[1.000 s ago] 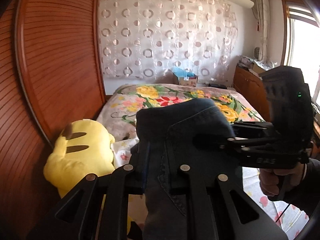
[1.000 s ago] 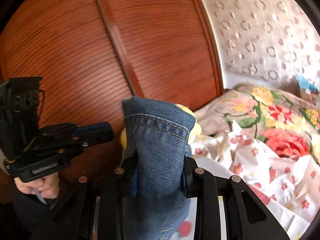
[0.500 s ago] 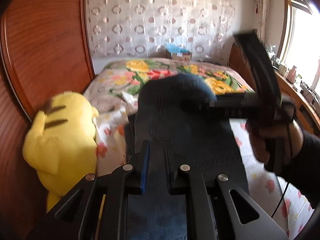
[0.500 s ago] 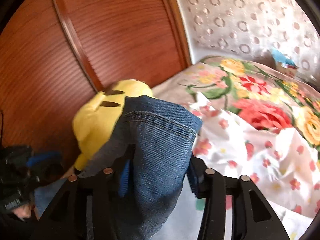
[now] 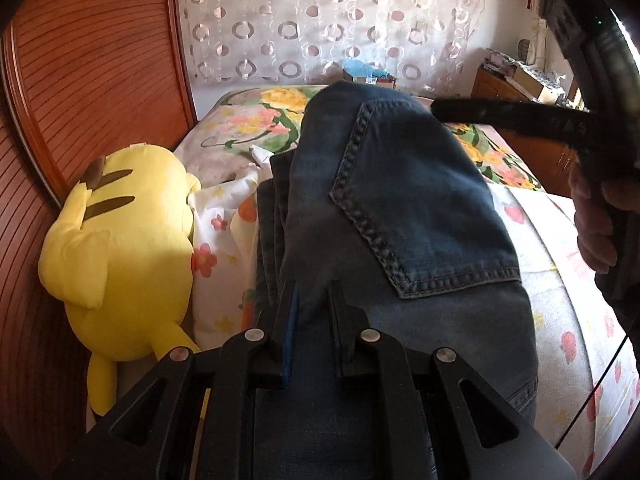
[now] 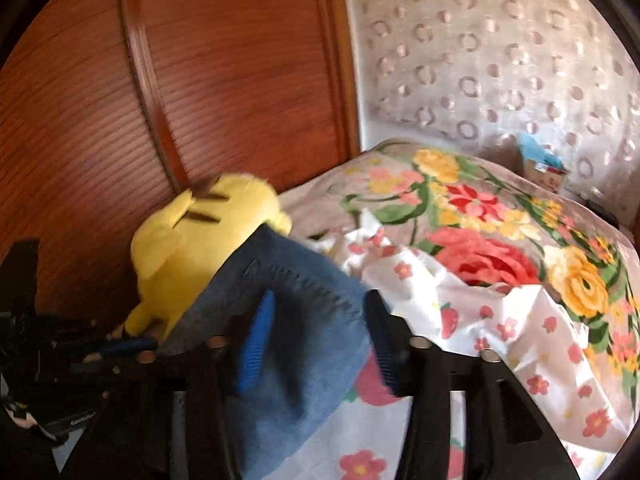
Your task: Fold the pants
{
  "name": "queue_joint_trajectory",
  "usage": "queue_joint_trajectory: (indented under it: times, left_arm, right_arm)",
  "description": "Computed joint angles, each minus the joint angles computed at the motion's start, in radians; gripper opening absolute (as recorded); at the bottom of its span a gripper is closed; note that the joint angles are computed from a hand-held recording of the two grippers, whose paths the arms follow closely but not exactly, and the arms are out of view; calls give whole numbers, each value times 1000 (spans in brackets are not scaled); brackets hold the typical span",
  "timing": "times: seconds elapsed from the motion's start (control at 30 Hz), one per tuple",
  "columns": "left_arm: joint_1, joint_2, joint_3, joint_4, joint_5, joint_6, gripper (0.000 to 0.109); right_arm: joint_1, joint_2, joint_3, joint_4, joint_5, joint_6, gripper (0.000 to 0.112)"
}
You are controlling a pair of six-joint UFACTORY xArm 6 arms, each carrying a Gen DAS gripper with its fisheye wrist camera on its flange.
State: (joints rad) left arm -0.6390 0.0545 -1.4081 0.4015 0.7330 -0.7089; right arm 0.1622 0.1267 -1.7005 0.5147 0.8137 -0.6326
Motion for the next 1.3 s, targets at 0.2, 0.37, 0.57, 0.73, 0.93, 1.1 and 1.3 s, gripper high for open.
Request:
queue_joint_trajectory:
  times: [0.2, 0.37, 0.57, 0.73, 0.93, 1.1, 1.3]
  left_arm:
    - [-11, -17, 4, 22, 15, -29, 15]
    - [-26, -53, 21, 59, 16, -61, 15]
    - [-70, -93, 25, 118, 38, -108, 15]
    - [-111, -116, 21, 163, 65, -140, 15]
    - [-174, -133, 4, 205, 94, -176, 26]
    - [-231, -143, -6, 248, 88, -212, 48]
    - [-316, -134, -40, 327, 94, -273, 82]
  right_arm:
    - [34, 64, -13, -81, -20, 76, 42]
    - [15, 51, -27, -60, -2, 94, 42]
    - [-16, -135, 164, 4, -45, 33, 43]
    - [-41, -318, 357, 58, -73, -21, 43]
    - [-86, -536, 545, 89, -79, -54, 43]
    - [-159, -739, 693, 112, -60, -73, 43]
    - [-306, -981, 836, 132, 17, -98, 43]
